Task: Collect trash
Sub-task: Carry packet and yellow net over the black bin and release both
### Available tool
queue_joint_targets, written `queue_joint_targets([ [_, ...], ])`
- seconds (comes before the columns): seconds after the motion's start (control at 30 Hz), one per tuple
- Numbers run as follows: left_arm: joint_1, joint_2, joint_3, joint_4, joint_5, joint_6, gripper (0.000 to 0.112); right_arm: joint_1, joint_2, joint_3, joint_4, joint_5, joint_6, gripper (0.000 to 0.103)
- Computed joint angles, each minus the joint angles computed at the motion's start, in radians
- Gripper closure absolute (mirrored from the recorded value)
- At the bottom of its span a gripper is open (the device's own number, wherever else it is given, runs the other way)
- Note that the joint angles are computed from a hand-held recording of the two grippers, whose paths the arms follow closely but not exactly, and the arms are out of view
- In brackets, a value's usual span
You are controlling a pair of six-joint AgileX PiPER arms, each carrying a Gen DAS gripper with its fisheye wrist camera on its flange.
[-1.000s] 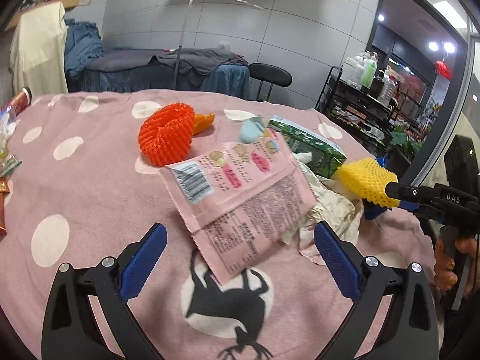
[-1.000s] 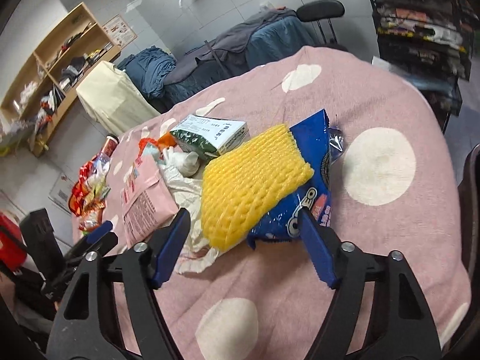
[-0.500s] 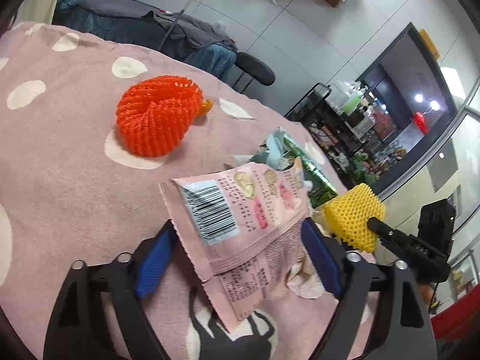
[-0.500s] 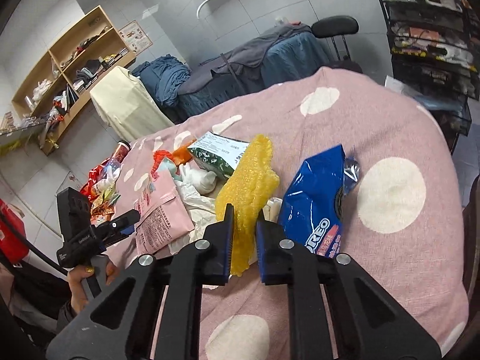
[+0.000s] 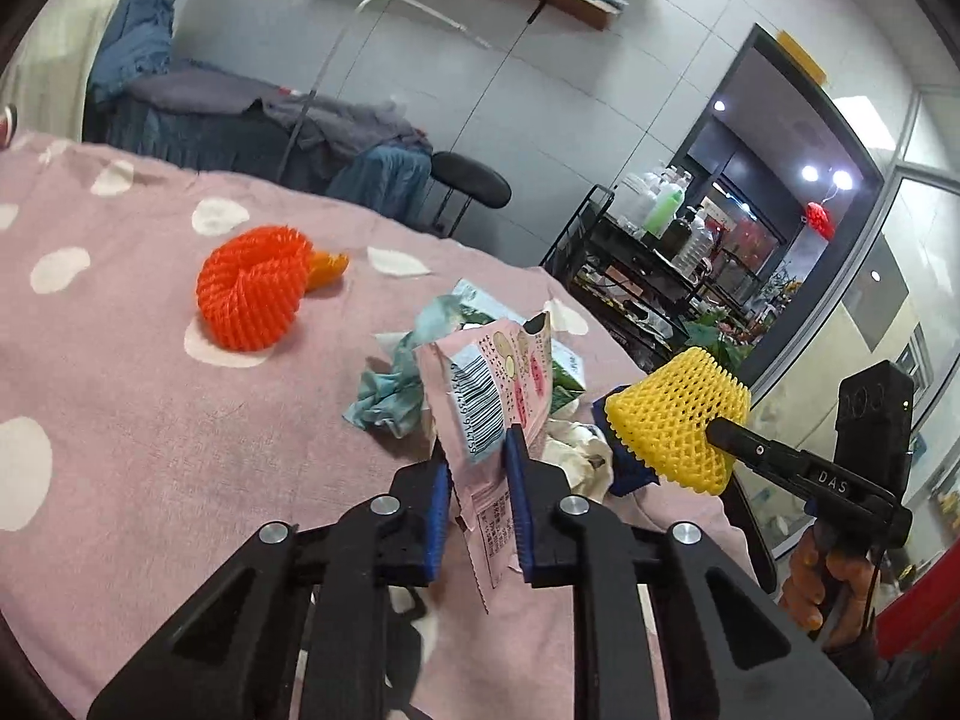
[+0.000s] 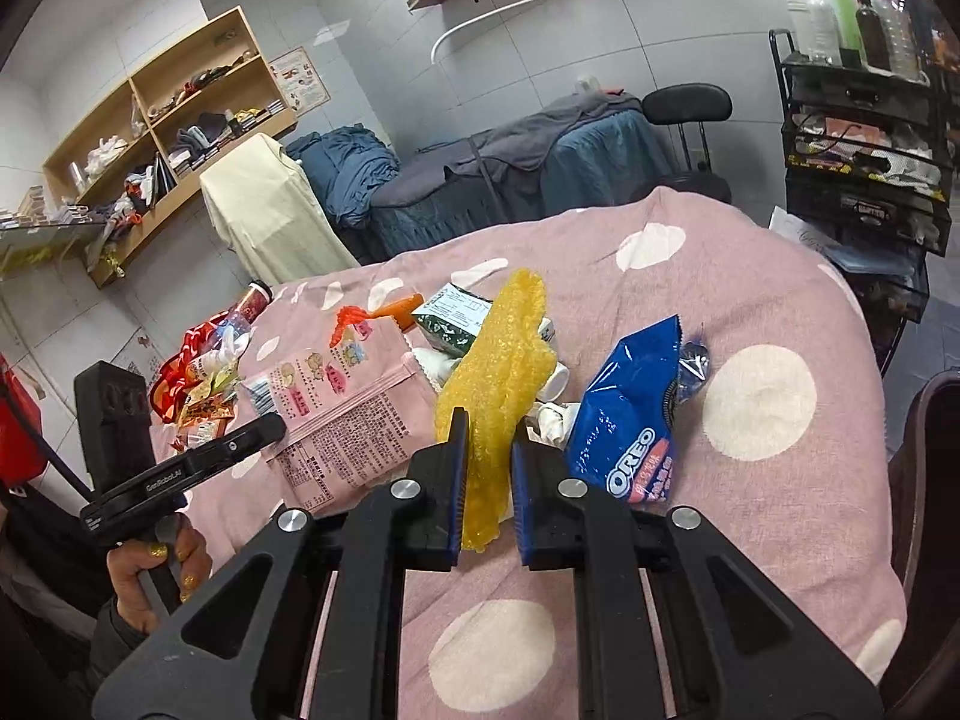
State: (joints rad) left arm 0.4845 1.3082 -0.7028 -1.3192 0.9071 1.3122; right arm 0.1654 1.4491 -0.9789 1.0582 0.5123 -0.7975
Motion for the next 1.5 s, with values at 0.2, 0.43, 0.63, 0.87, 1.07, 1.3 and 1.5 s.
queue_joint_targets([
  [0.2,-0.142,-0.205,0.095,0.005,-0.187,-0.049,0.105,-0.002,-0.135,0.106,-0.015,-0.06,-0.028,0.089],
  [0.43,-0.383,-0.352,0.143,0.051,-0.381,-0.166,0.107,-0.109,-0.263,0.207,0.036,-0.013,-0.105,0.089],
  [0.63,-0.603,-0.356,0.126,0.091,-0.539,-0.252,0.107,-0.261,-0.383,0.285,0.047,0.059,-0.136,0.089],
  [0.87,-0.865,-0.266,0.077,0.025,-0.698,-0.223,0.107,-0.495,-0.466,0.34,-0.012,0.114,-0.148,0.089],
  [1.07,-0.999,-0.142,0.009,-0.195,-0.733,-0.026,0.107,-0.708,-0.472,0.385,-0.071,0.076,-0.203,0.089],
  [1.3,-1.15,-0.037,-0.078,-0.32,-0.789,0.102,0.107,-0.856,-0.361,0.42,-0.075,0.033,-0.28,0.089],
  [1.5,-1.212,0.052,-0.15,-0.31,-0.787,0.093,0.107,-0.892,-0.239,0.433,-0.028,-0.018,-0.357,0.083],
])
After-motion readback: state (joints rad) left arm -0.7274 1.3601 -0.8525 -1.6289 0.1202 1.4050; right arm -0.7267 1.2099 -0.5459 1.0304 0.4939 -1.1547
